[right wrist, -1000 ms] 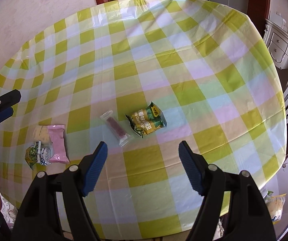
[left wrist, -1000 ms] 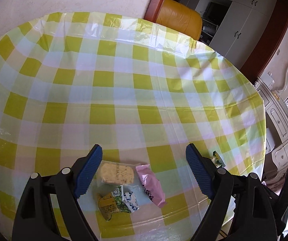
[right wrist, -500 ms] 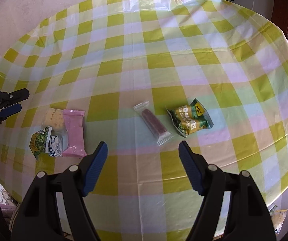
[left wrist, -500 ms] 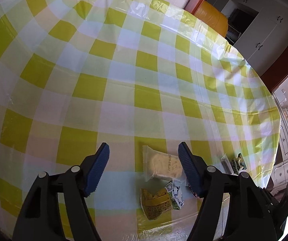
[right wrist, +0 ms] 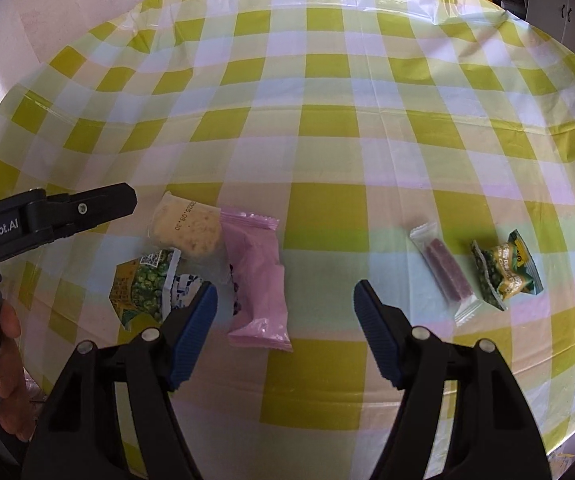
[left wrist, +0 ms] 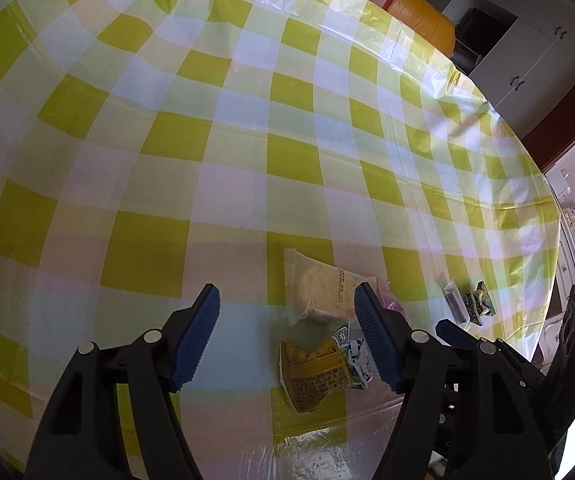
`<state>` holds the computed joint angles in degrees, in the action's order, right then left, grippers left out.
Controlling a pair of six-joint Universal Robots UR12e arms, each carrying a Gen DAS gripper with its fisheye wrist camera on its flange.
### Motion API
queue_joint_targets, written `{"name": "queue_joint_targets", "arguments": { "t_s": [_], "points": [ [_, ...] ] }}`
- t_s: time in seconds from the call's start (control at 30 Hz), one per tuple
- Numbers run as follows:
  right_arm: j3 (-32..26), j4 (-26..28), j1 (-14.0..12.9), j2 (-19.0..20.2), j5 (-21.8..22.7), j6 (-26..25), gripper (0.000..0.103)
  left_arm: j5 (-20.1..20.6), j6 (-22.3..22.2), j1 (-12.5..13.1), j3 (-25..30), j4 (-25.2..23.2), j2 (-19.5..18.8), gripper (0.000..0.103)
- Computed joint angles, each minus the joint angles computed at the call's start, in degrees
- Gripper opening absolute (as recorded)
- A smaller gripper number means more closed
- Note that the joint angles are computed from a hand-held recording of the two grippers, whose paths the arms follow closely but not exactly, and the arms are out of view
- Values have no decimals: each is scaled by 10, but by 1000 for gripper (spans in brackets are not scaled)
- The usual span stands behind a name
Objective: Organize snacks
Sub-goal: 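Grasp the yellow printed packet with the left gripper while the right grasps the pink wrapper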
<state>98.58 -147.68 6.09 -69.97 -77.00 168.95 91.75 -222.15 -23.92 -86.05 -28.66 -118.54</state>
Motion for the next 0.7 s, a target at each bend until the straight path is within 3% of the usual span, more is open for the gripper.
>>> {"name": "queue_joint_targets", "arguments": {
  "t_s": [0.17, 0.23, 0.3, 0.5, 0.57, 0.7],
  "points": [
    [-11, 13, 9, 14, -5, -13, 52, -3, -42, -9, -29, 25, 11, 67],
    [-8, 3, 13, 15, -18, -25, 35, -13, -52, -12, -33, 42, 11, 67],
    [-7, 4, 9, 14, -13, -21, 28, -11, -47, -15, -27, 37, 9, 68],
    [4, -19, 7, 7, -38, -15, 26, -4, -25, -23, -4, -6, -4, 67],
    [8, -30, 7, 4, -54, -12, 26, 4, -16, -25, 6, -31, -9, 58],
    [18, -53, 6, -4, -78, -13, 26, 18, 3, -30, 19, -55, -17, 50]
  ]
}}
